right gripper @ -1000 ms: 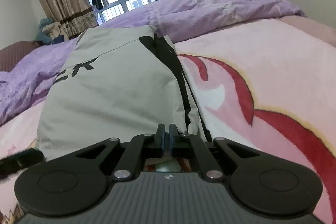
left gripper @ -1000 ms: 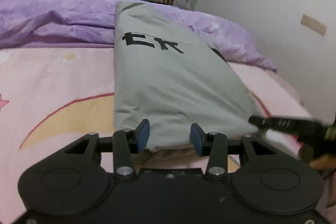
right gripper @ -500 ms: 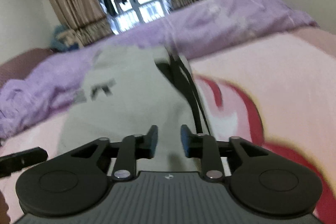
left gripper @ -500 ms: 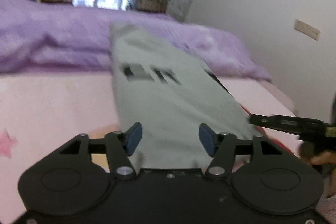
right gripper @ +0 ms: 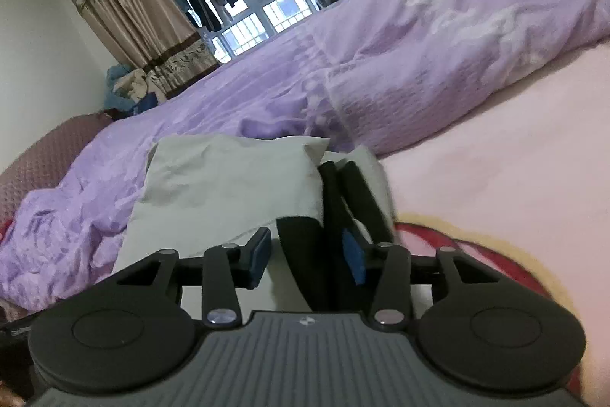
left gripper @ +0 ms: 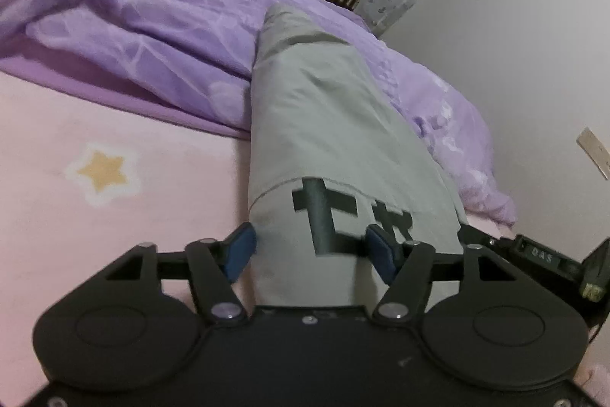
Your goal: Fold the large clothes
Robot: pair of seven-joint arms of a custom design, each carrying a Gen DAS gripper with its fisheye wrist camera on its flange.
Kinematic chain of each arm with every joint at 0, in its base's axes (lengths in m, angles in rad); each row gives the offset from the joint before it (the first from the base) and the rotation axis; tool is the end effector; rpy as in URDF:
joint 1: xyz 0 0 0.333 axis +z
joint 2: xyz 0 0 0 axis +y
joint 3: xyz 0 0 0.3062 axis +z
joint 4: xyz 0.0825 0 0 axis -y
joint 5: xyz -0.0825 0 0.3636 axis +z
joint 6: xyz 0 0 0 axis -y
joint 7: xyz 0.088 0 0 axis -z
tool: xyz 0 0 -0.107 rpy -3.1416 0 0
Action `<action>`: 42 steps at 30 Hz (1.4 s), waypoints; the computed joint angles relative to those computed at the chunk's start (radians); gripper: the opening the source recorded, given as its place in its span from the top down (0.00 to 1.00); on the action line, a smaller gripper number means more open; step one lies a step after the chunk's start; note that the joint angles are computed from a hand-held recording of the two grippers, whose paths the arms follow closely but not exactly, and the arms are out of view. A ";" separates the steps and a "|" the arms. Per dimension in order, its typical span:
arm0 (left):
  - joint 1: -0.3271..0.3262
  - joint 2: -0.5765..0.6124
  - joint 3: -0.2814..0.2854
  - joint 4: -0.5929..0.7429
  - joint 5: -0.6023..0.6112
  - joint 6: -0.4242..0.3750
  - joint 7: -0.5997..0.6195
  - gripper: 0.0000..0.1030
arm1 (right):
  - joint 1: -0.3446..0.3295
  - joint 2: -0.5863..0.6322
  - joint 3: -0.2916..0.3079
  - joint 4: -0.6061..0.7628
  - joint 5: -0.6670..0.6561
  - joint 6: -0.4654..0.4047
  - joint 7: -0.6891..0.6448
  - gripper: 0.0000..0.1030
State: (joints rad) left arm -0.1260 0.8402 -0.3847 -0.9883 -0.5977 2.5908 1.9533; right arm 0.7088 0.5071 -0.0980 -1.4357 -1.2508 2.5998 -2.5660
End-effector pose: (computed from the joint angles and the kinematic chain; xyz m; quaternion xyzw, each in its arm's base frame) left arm 0.7474 -0.2537 0.4645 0.5300 -0.6855 0.4991 0.0140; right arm 0.5693 0.4403 0.4618 -0.4009 0.7469 -0.2419 0.4721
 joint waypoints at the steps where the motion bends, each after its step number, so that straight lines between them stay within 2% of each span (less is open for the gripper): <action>1: -0.003 0.011 -0.008 0.011 0.019 0.013 -0.005 0.36 | -0.004 0.005 0.000 0.006 0.002 0.007 0.001 0.48; 2: 0.011 0.030 -0.051 0.025 0.080 0.030 -0.023 0.37 | -0.013 0.014 0.010 0.019 0.031 0.005 -0.036 0.58; 3: 0.032 0.025 -0.094 0.004 0.131 0.049 -0.035 0.40 | -0.007 0.017 0.008 0.026 0.037 -0.010 -0.059 0.87; 4: 0.045 0.007 -0.113 -0.028 0.157 0.072 -0.040 0.43 | -0.002 0.011 0.000 0.021 0.021 0.001 -0.062 0.95; 5: 0.062 -0.001 -0.141 -0.048 0.164 0.085 -0.030 0.47 | 0.009 -0.001 -0.008 0.011 0.001 0.000 -0.052 0.95; 6: 0.063 -0.018 -0.143 -0.071 0.154 0.100 -0.007 0.50 | 0.030 -0.012 -0.015 0.008 -0.027 -0.037 -0.050 0.96; 7: 0.071 -0.012 -0.167 -0.071 0.166 0.109 0.006 0.50 | 0.048 -0.022 -0.016 0.004 -0.051 -0.079 -0.050 0.96; 8: 0.064 -0.026 -0.156 -0.087 0.135 0.120 0.048 0.49 | 0.061 -0.032 -0.014 -0.006 -0.075 -0.114 -0.041 0.96; 9: 0.065 -0.016 -0.166 -0.080 0.155 0.125 0.053 0.48 | 0.065 -0.043 -0.008 -0.019 -0.090 -0.137 -0.020 0.96; 12: -0.003 0.017 -0.094 -0.016 0.222 0.117 0.033 0.42 | 0.016 -0.030 0.033 -0.032 -0.023 -0.134 -0.045 0.97; 15: -0.037 0.036 -0.061 0.009 0.332 0.133 -0.008 0.38 | -0.005 0.012 0.045 0.003 0.049 -0.124 -0.096 0.96; 17: -0.028 0.051 -0.074 0.035 0.351 0.108 -0.035 0.38 | 0.002 0.018 0.041 0.018 0.080 -0.132 -0.118 0.95; 19: 0.024 0.023 -0.127 -0.018 0.383 0.103 -0.082 0.38 | 0.010 0.011 0.041 0.023 0.109 -0.147 -0.164 0.89; 20: 0.041 -0.027 -0.121 -0.094 0.338 0.131 -0.063 0.42 | 0.027 -0.007 0.037 0.009 0.106 -0.170 -0.158 0.85; 21: 0.037 -0.097 -0.081 -0.182 0.227 0.151 0.014 0.41 | 0.044 -0.039 0.032 -0.029 0.085 -0.179 -0.128 0.73; 23: -0.022 -0.250 0.053 -0.356 -0.056 0.167 0.255 0.41 | 0.076 -0.114 0.043 -0.117 0.025 -0.208 -0.064 0.65; 24: -0.026 -0.317 0.077 -0.444 -0.178 0.177 0.384 0.41 | 0.086 -0.147 0.055 -0.162 -0.007 -0.221 -0.027 0.60; 25: -0.005 -0.382 0.066 -0.531 -0.274 0.180 0.487 0.41 | 0.096 -0.185 0.071 -0.217 -0.031 -0.238 0.019 0.57; 26: 0.046 -0.439 0.020 -0.617 -0.325 0.198 0.546 0.41 | 0.105 -0.216 0.091 -0.264 -0.044 -0.258 0.062 0.57; 29: 0.301 -0.562 -0.215 -0.814 -0.443 0.190 0.684 0.41 | 0.118 -0.278 0.149 -0.374 -0.068 -0.304 0.189 0.57; 31: 0.431 -0.627 -0.331 -0.905 -0.532 0.177 0.760 0.40 | 0.125 -0.298 0.186 -0.418 -0.093 -0.344 0.280 0.57; 32: 0.472 -0.657 -0.364 -0.941 -0.573 0.159 0.789 0.40 | 0.121 -0.301 0.201 -0.429 -0.100 -0.353 0.315 0.57; 34: 0.489 -0.700 -0.380 -0.992 -0.598 0.155 0.799 0.40 | 0.101 -0.300 0.228 -0.440 -0.110 -0.338 0.353 0.56; 37: 0.440 -0.698 -0.360 -1.016 -0.569 0.193 0.770 0.40 | 0.086 -0.274 0.252 -0.405 -0.109 -0.349 0.337 0.56; 39: 0.390 -0.682 -0.345 -1.017 -0.577 0.264 0.786 0.42 | 0.089 -0.246 0.258 -0.364 -0.085 -0.381 0.290 0.56; 42: 0.325 -0.640 -0.310 -1.001 -0.471 0.318 0.682 0.44 | 0.098 -0.224 0.252 -0.335 -0.059 -0.400 0.265 0.56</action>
State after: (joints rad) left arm 0.1987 0.1999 -0.6946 -1.9890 -1.0690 2.9084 2.6348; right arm 0.8066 0.2836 0.1537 -1.7703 -1.3100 2.1998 -2.3008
